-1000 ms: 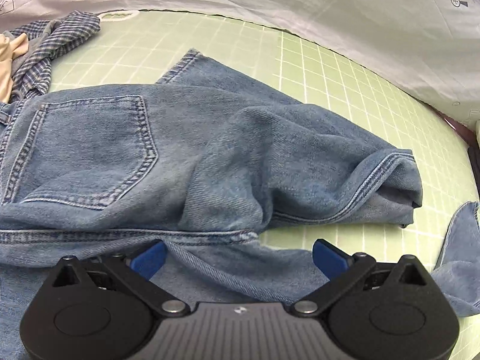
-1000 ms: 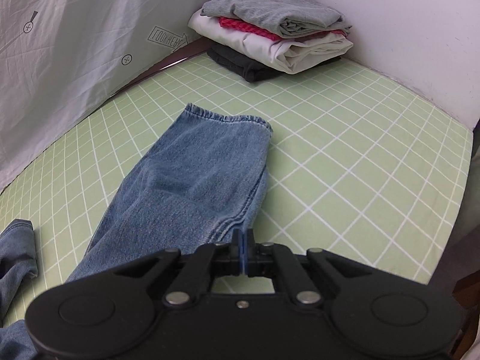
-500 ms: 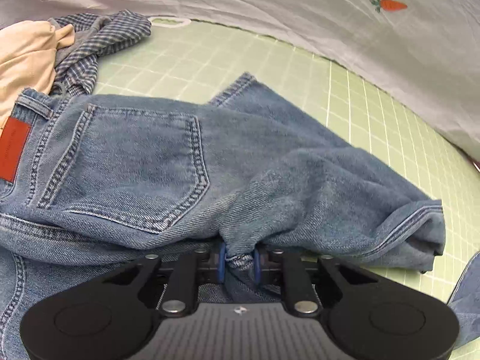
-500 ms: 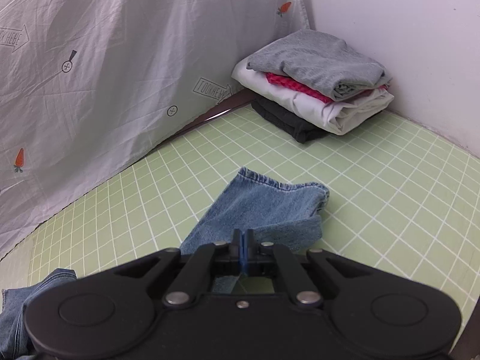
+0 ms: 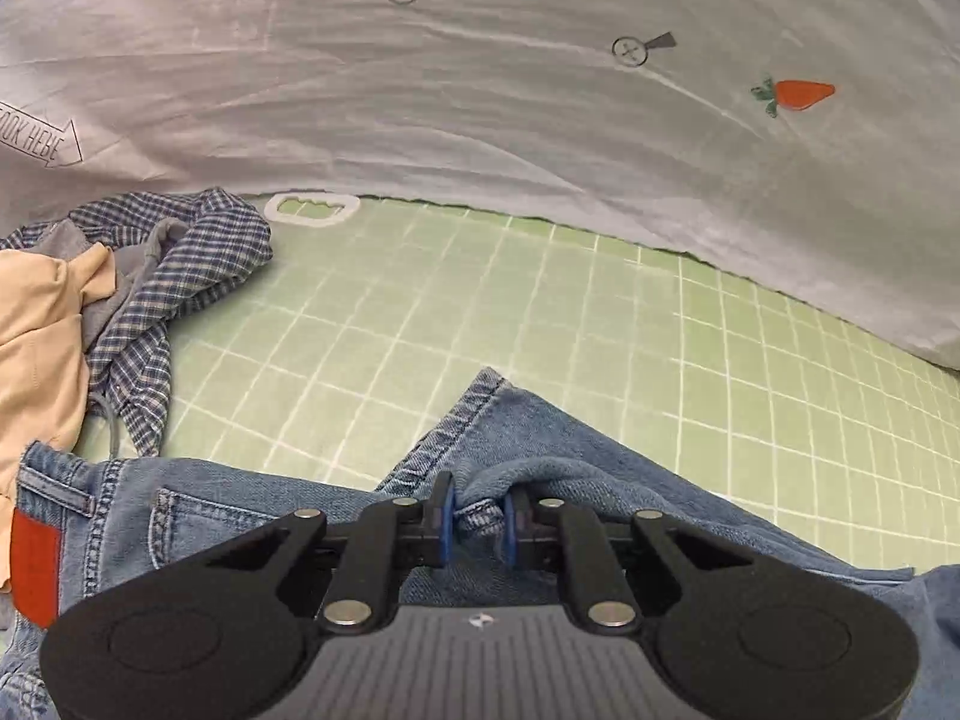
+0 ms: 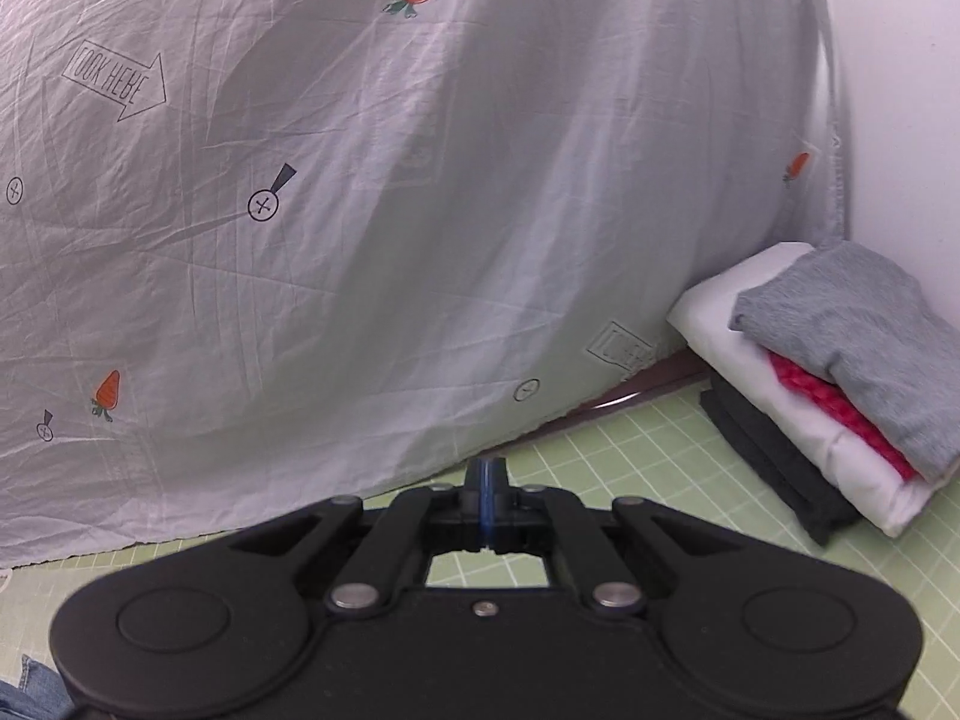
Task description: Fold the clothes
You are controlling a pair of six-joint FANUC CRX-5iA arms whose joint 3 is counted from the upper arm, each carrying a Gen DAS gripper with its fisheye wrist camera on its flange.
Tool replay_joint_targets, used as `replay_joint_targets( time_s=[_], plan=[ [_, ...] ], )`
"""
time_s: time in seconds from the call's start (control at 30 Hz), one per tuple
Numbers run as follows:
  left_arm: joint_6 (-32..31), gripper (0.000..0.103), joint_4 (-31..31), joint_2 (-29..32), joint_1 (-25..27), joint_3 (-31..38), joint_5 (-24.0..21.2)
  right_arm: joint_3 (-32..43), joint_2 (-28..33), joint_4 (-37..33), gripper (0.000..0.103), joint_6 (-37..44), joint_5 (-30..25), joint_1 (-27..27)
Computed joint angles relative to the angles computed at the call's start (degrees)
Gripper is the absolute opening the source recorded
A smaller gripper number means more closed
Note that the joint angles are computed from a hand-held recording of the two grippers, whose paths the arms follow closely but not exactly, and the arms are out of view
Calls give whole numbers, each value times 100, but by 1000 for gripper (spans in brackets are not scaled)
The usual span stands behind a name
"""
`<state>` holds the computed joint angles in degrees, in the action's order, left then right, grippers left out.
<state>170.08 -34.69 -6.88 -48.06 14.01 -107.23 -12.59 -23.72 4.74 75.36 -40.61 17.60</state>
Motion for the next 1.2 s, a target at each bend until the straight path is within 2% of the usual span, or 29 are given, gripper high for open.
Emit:
replay_joint_targets(
  time_s=[0.1, 0.17, 0.2, 0.3, 0.33, 0.4, 0.43, 0.47, 0.57, 0.77, 1.0, 1.2],
  plan=[
    [-30, 18, 356, 45, 313, -279, 218, 92, 232, 113, 4, -82, -363, 125],
    [49, 22, 457, 100, 329, -376, 257, -142, 139, 183, 26, -223, -599, 120],
    [51, 23, 444, 130, 292, -408, 261, -273, 80, 231, 28, -273, -719, 102],
    [-110, 31, 242, 298, 113, -291, 65, -796, -239, 473, 28, -427, -1227, -12],
    [-223, 39, 209, 386, 106, -210, -71, -892, -321, 452, 30, -455, -1409, -93],
    [-472, 60, 144, 602, 120, -4, -436, -1017, -504, 285, 40, -446, -1730, -286],
    [-583, 75, 108, 716, 156, 105, -688, -1095, -608, 278, 46, -486, -1838, -320],
    [-595, 78, 138, 714, 208, 109, -740, -1172, -700, 321, 49, -537, -1932, -297],
    [-301, 78, 375, 469, 359, -90, -505, -1350, -882, 465, 52, -594, -2178, -131],
    [-402, 79, 303, 511, 270, -78, -526, -1265, -677, 323, 53, -66, -2328, 48],
    [-493, 87, 221, 469, 258, -186, -460, -1333, -357, 939, 50, -447, -1854, 186],
    [-514, 93, 262, 390, 374, -308, -323, -1329, 18, 1542, 49, -492, -1132, 380]
  ],
)
